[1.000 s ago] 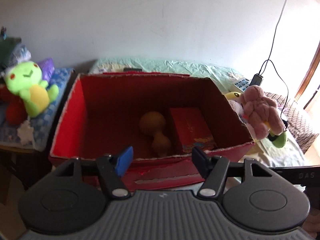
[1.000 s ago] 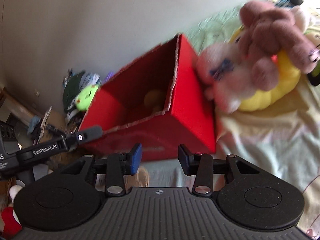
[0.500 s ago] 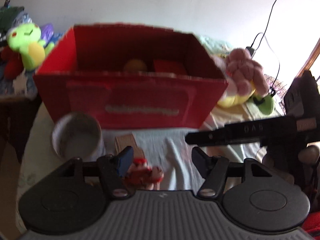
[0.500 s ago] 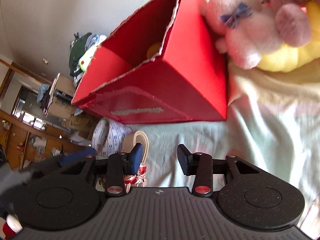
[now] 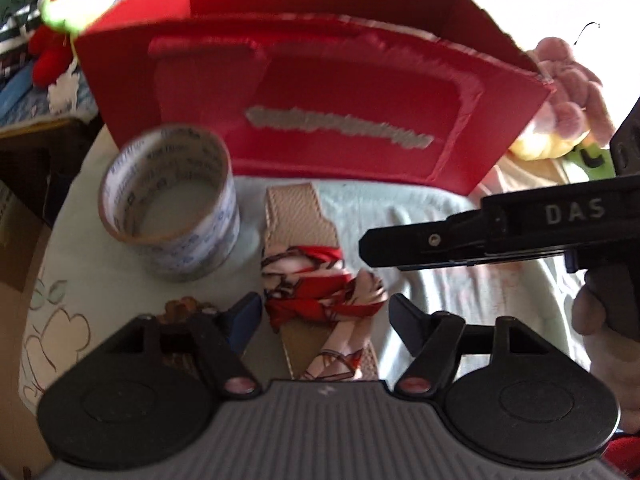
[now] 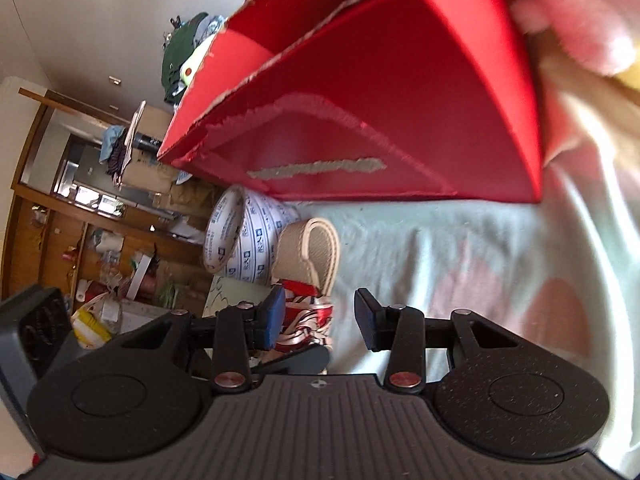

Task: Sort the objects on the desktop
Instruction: 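Close the right tool on the beige strap tied with red ribbon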

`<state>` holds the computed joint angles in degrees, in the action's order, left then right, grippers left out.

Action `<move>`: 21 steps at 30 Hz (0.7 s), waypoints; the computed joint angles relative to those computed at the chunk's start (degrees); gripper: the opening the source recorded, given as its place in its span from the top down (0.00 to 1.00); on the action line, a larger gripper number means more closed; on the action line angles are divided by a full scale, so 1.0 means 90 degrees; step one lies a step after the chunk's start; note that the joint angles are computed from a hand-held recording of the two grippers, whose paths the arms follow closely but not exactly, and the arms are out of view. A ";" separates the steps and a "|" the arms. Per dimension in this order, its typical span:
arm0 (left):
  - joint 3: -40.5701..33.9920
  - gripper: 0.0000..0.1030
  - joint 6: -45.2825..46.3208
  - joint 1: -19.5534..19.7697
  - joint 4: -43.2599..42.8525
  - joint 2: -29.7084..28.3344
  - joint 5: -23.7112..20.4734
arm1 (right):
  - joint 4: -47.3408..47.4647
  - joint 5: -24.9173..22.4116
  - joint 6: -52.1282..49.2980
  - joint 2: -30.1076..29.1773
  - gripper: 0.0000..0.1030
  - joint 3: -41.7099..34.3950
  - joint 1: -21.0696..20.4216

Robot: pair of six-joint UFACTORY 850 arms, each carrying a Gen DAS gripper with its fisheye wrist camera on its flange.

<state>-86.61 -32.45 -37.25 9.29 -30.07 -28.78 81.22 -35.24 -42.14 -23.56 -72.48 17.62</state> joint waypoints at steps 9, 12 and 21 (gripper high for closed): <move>-0.0057 0.37 0.0553 0.0110 -0.0489 -0.0137 0.0009 | -0.0419 -0.0421 0.0310 -0.0301 0.61 -0.0298 0.0027; -0.0104 0.37 0.0612 0.0084 -0.0370 -0.0169 -0.0053 | -0.0466 -0.0483 0.0339 -0.0344 0.64 -0.0328 0.0040; -0.0329 0.40 0.1044 -0.0019 -0.0404 -0.0252 -0.0078 | -0.0316 -0.0361 0.0122 -0.0045 0.69 0.0033 -0.0139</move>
